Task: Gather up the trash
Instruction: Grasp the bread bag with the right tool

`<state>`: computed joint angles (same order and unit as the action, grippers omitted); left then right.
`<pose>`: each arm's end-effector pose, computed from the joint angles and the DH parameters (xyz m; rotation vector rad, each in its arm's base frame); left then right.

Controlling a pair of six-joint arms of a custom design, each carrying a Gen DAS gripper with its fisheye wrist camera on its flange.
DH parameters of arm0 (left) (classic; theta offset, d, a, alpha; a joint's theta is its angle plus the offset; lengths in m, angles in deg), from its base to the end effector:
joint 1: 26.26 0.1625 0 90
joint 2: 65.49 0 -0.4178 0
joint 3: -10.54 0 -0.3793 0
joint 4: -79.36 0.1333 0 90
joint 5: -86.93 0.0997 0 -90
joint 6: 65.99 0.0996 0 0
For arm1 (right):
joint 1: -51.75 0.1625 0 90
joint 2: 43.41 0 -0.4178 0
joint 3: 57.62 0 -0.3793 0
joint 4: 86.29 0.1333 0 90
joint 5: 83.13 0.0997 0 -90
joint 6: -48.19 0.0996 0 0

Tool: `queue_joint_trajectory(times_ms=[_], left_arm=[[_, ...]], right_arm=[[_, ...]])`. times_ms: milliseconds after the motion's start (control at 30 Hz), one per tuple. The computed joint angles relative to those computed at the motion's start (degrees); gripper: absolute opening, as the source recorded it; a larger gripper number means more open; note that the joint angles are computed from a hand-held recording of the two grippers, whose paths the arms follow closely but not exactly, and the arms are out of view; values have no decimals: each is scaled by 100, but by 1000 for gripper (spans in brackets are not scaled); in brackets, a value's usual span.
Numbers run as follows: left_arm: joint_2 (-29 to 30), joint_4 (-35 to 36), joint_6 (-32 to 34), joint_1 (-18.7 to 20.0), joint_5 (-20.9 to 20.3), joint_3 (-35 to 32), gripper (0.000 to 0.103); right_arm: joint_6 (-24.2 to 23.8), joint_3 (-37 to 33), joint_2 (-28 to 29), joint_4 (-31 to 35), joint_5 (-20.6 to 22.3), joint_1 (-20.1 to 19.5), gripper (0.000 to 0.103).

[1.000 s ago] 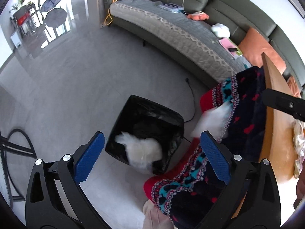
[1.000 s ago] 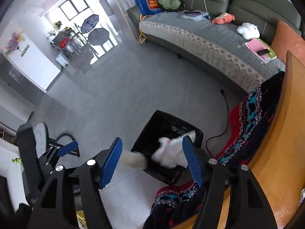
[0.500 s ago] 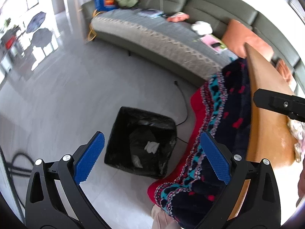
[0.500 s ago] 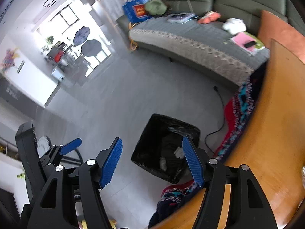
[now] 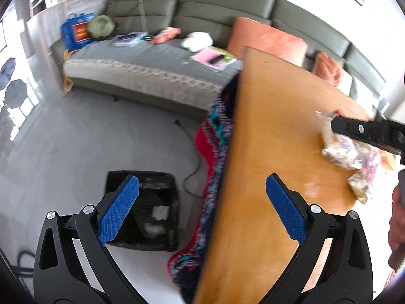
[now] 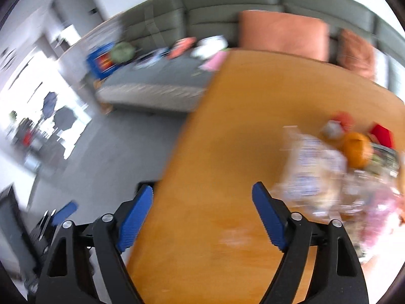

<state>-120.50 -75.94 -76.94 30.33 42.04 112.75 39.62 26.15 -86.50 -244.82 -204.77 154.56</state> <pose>-0.1679 -0.6247 0.1906 0.3150 2.4107 -0.7382 0.2388 -0.6846 0.1723 0.2952 -2.5239 0.6546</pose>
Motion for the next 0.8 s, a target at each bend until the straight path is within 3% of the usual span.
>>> queue_joint_trajectory(times_ms=[167, 400, 500, 667, 800], left_arm=[[448, 62, 301, -165, -261, -369, 97], [886, 214, 646, -313, -417, -821, 97], [986, 392, 606, -311, -416, -945, 97], [1080, 552, 450, -291, -356, -1029, 97], [1148, 566, 388, -273, -222, -1071, 97]], right_arm=[[303, -277, -6, 126, -602, -311, 83], [924, -714, 196, 1021, -743, -688, 83], [774, -796, 342, 922, -1003, -650, 88], [804, -1403, 740, 1591, -1567, -573, 92], [891, -1601, 782, 2136, -1678, -620, 92]])
